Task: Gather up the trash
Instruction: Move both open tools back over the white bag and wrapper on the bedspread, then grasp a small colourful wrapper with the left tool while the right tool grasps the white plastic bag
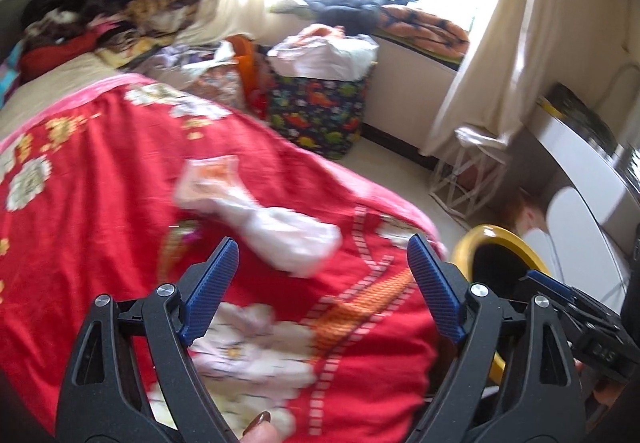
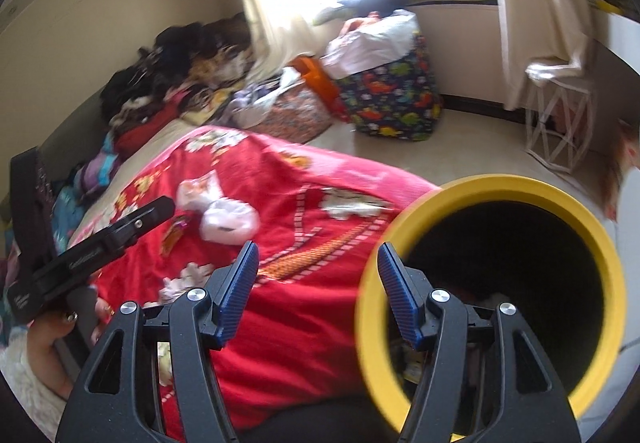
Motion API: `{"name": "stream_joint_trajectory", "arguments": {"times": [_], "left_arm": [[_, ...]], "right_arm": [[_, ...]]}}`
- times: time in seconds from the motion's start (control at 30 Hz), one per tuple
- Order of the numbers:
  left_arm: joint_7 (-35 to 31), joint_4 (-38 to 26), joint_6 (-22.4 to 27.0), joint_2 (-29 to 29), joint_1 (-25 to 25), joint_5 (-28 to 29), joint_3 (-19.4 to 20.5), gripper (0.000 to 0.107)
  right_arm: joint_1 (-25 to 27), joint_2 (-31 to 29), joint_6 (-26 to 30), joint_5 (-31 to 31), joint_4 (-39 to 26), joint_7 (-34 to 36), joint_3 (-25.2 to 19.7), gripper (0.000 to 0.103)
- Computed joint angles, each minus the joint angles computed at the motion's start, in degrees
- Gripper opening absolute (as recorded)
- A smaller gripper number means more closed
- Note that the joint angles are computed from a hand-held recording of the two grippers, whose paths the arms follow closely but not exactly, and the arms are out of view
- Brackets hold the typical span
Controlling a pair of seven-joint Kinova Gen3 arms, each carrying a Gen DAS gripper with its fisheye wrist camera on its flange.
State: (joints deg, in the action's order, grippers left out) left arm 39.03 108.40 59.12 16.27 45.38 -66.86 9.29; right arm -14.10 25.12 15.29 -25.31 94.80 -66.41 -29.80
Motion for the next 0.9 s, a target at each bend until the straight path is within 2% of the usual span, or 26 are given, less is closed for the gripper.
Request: {"name": "stream_joint_trajectory", "arguments": {"times": [0.2, 0.37, 0.47, 0.6, 0.8, 0.9], "left_arm": [[4.0, 5.7, 0.5, -2.9, -2.0, 2.6, 0.2, 0.077], [6.4, 10.9, -3.6, -5.3, -5.3, 3.7, 0.6, 0.06], [7.3, 13.5, -7.1, -6.5, -7.2, 3.2, 0.8, 0.051], [7.8, 15.7, -11.8, -6.8, -9.6, 2.1, 0.6, 0.038], [6.8, 16.6, -16.0, -6.3, -11.8, 0.9, -0.1, 0.025], [6.1, 17.2, -19.6, -6.1, -12.9, 0.5, -0.8, 0.013]], "right_arm": [[-7.7, 4.5, 4.6, 3.2, -7.7, -0.9, 3.5, 0.069], [-15.1, 9.4, 10.1, 7.0, -16.2, -3.8, 8.1, 0.076], [-16.2, 12.4, 12.9, 7.1, -20.6, -3.6, 7.9, 0.079], [-18.8, 16.6, 17.9, 7.6, -27.7, -5.3, 9.8, 0.079], [-23.1, 21.8, 24.5, 9.6, -37.0, -8.3, 13.4, 0.079], [-23.5, 24.1, 27.0, 9.3, -40.4, -9.6, 13.5, 0.079]]}}
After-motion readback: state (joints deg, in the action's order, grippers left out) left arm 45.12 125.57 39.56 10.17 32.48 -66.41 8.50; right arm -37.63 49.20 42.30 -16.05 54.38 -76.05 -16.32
